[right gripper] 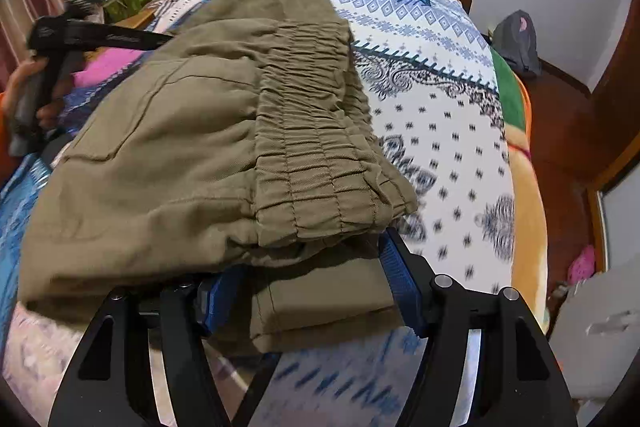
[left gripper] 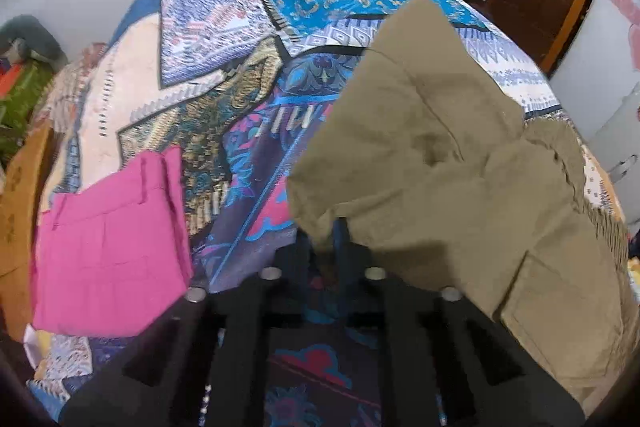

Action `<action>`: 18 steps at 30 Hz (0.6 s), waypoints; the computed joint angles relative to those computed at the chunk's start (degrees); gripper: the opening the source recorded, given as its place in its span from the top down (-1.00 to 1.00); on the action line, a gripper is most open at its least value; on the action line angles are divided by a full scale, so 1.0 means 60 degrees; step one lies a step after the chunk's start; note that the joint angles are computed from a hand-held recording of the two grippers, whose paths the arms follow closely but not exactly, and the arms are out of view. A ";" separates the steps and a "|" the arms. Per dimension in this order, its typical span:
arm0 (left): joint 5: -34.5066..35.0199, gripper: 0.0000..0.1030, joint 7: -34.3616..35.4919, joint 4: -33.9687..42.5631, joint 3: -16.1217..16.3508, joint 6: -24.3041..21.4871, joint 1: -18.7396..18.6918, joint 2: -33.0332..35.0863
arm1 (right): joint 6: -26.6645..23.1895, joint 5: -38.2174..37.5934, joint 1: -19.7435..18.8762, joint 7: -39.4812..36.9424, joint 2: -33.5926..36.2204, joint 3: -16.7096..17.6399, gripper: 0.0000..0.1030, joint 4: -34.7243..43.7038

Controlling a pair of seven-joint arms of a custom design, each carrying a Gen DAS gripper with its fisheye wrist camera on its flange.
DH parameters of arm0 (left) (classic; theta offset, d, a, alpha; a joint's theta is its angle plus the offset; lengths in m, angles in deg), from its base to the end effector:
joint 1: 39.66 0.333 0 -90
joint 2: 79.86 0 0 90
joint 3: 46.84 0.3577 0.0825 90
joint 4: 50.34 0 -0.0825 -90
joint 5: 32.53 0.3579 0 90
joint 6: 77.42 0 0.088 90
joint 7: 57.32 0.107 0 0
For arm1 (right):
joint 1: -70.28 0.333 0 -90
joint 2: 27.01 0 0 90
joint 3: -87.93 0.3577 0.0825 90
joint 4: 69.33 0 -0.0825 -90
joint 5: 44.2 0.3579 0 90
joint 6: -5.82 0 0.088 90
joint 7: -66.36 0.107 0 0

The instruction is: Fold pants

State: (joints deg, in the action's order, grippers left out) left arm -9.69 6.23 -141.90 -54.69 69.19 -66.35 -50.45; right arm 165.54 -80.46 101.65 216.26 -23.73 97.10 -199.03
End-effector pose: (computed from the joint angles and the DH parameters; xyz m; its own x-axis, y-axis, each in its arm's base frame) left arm 0.6020 -0.3977 0.4343 -0.3657 -0.9285 -0.0641 -0.8046 0.3500 -0.4797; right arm 0.3948 0.3716 0.4400 0.2222 -0.9728 -0.0657 -0.8338 -0.1546 -0.5300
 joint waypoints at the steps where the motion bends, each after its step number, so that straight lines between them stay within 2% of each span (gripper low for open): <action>1: 0.0082 0.83 -0.0128 -0.0166 0.0080 0.0081 -0.0025 -0.0098 | -0.0033 -0.0033 -0.0034 -0.0165 0.0133 -0.0029 -0.22 0.0136; 5: -0.0515 0.89 -0.0095 -0.1188 -0.0166 0.0532 0.0534 -0.0705 | -0.0094 0.0199 -0.0099 -0.0782 0.0521 -0.0195 -0.22 0.0596; 9: -0.1375 0.91 0.0049 -0.2525 -0.0463 0.0934 0.1084 -0.1647 | -0.0701 -0.0494 0.0147 -0.0322 0.0447 -0.0347 -0.20 0.0841; 12: -0.1761 0.91 -0.0063 -0.3542 -0.0577 0.1250 0.1265 -0.2410 | -0.1000 -0.0931 0.0184 0.0223 0.0076 -0.0281 -0.20 0.0643; 18: -0.0861 0.91 -0.1152 -0.5251 -0.0547 0.1786 0.1130 -0.3831 | -0.1390 -0.1136 -0.0079 0.1177 -0.0997 0.0201 -0.20 0.0070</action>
State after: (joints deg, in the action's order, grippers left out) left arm -14.85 -0.68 -173.40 -57.97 79.90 -59.57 -73.43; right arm 157.20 -87.28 101.18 223.32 -29.71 98.31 -198.61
